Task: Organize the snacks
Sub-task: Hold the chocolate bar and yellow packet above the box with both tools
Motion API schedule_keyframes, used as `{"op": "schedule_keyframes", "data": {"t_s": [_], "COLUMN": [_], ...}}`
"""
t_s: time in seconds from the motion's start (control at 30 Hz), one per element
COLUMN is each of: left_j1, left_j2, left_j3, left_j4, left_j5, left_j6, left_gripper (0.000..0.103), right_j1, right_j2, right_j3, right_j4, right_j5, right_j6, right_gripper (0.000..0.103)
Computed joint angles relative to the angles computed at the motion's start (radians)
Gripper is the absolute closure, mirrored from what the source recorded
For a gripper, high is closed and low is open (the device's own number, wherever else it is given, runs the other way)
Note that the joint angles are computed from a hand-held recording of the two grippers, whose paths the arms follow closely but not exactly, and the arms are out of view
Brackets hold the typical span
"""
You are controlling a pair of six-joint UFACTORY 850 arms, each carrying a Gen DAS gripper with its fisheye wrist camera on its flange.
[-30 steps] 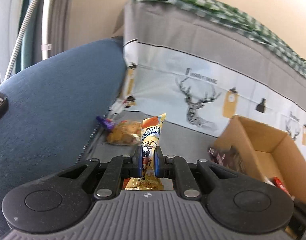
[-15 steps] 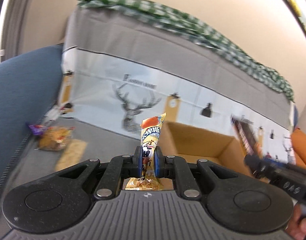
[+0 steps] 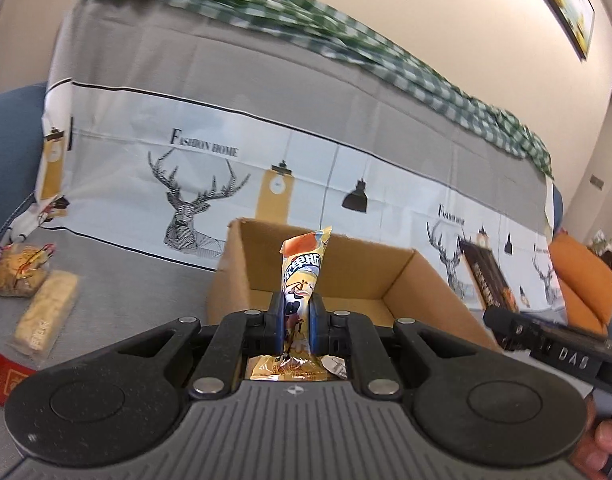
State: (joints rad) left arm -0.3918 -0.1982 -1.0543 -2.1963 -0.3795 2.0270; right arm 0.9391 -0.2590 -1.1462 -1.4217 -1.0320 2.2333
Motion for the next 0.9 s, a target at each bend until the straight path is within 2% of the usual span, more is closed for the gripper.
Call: {"op": "schedule_keyframes", "data": {"t_s": [0.2, 0.9], "left_j1": [-0.015, -0.007], "left_j2": [-0.011, -0.001], "left_j3": [-0.001, 0.009], "left_j4": [-0.028, -0.021], "left_j5": [-0.006, -0.013], "left_j6": [0.062, 0.070], "left_gripper": [0.091, 0.091], "right_j1": [-0.003, -0.004], "right_j2": [0.014, -0.012], "right_j3": [0.022, -0.009], "right_j4": [0.005, 0.029], "right_j5": [-0.015, -0.010], "right_j6": [-0.010, -0.053], "right_gripper": [0.062, 0.062]}}
